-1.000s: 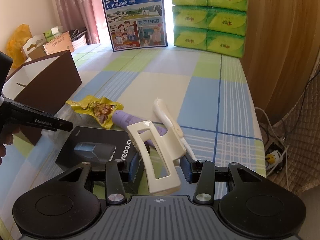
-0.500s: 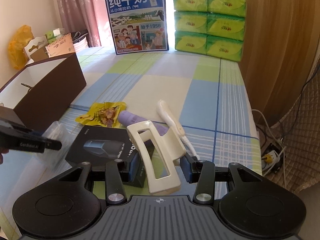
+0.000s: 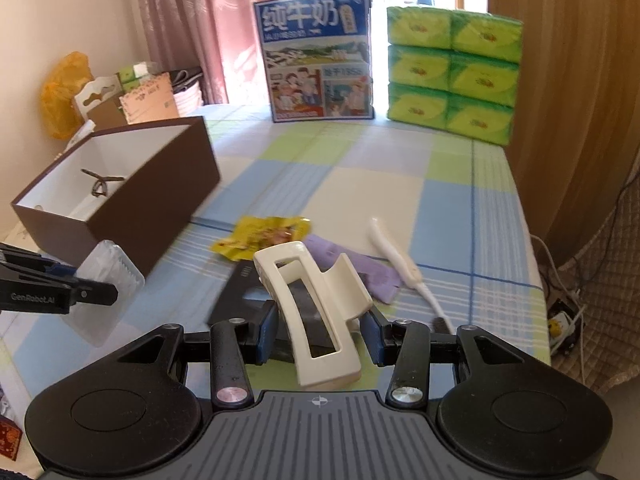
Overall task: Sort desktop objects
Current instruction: 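Carry the wrapped item with the left tool while the right tool carries the clip over the box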
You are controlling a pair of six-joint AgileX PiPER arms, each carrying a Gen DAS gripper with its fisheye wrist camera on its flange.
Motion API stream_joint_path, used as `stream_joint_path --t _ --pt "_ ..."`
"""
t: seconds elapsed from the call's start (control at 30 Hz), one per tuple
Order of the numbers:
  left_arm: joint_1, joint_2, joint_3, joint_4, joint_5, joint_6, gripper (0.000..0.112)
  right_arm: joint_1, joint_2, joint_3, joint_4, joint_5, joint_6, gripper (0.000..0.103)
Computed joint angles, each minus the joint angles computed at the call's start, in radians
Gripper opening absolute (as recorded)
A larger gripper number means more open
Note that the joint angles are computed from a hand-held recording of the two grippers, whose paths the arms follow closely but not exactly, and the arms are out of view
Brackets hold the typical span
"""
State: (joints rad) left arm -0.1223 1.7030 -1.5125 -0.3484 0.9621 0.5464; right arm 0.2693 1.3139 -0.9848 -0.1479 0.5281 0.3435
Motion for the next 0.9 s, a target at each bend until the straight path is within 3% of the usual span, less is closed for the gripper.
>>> stream_joint_path --t 0.43,0.9 --pt "0.246 -0.034 -0.114 -0.149 0.119 0.153 0.025 0.241 0.137 -0.211 -0.180 0.103 0.253 0.042" --pt "0.460 0.133 -0.406 -0.219 0.236 0.207 0.025 0.376 0.373 -0.514 -0.219 0.153 0.320 0.042"
